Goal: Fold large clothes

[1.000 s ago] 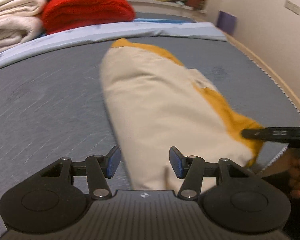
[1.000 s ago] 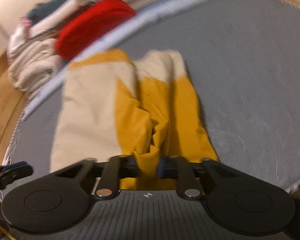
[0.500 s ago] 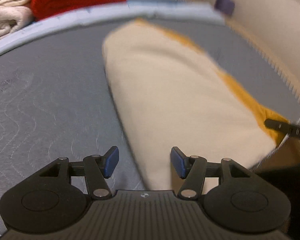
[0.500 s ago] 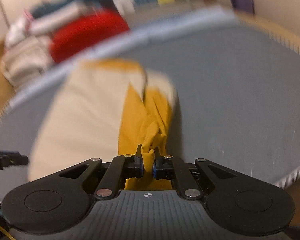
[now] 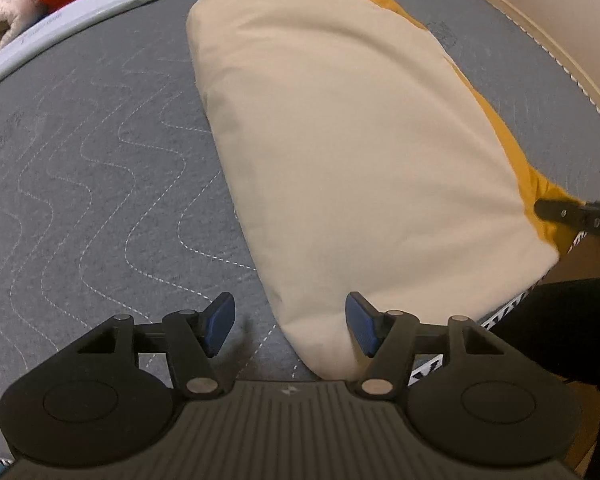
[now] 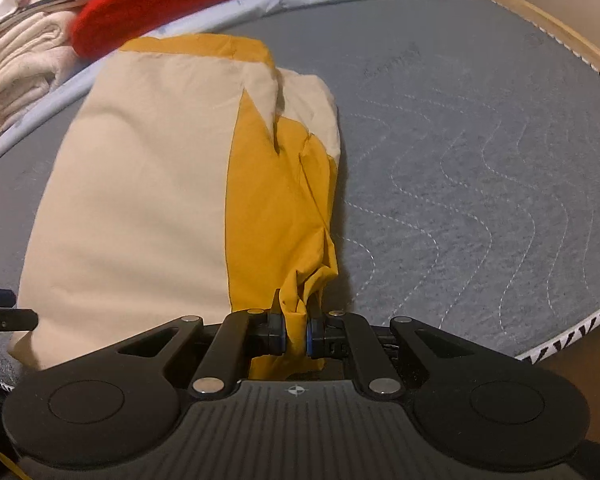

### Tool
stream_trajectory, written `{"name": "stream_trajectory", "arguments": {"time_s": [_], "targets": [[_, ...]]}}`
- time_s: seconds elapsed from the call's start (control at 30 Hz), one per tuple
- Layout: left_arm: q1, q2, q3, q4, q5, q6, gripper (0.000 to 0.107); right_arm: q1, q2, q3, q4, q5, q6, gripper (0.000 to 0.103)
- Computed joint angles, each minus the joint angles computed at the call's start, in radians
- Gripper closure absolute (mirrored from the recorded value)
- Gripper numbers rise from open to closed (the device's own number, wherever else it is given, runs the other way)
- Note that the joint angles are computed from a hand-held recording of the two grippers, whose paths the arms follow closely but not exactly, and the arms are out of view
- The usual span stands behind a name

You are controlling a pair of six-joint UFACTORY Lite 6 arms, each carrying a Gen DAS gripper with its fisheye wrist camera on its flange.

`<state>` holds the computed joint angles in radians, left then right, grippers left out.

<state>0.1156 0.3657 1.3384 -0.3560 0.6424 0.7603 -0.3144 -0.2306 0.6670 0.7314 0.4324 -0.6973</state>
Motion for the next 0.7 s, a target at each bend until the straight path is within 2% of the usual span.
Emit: {"name": "stream_trajectory", "arguments": {"time_s": [0.17, 0.33, 0.5, 0.6, 0.63, 0.7], "targets": [[0.003, -0.028, -0.010, -0.052, -0.002, 0.041, 0.039, 0.048, -0.039, 0.006, -0.194, 0.008, 0.194, 0.096], [0.016, -0.038, 0.025, -0.195, 0.026, 0.106, 0.042, 0.065, -0.065, 0.010, -0.249, 0.023, 0.264, 0.096], [-0.081, 0.013, 0.025, 0.041, -0.015, -0.090, 0.041, 0.070, -0.064, 0.019, -0.257, 0.023, 0.259, 0.093], [-0.097, 0.021, 0.064, 0.063, 0.012, -0.134, 0.041, 0.032, -0.092, 0.020, -0.205, 0.045, 0.198, 0.090], [-0.094, 0.020, 0.072, 0.057, 0.019, -0.137, 0.041, 0.014, -0.117, 0.015, -0.188, 0.043, 0.175, 0.086], [-0.094, -0.003, 0.068, 0.045, 0.015, -0.134, 0.041, -0.007, -0.191, -0.008, -0.168, -0.006, 0.144, 0.084]]}}
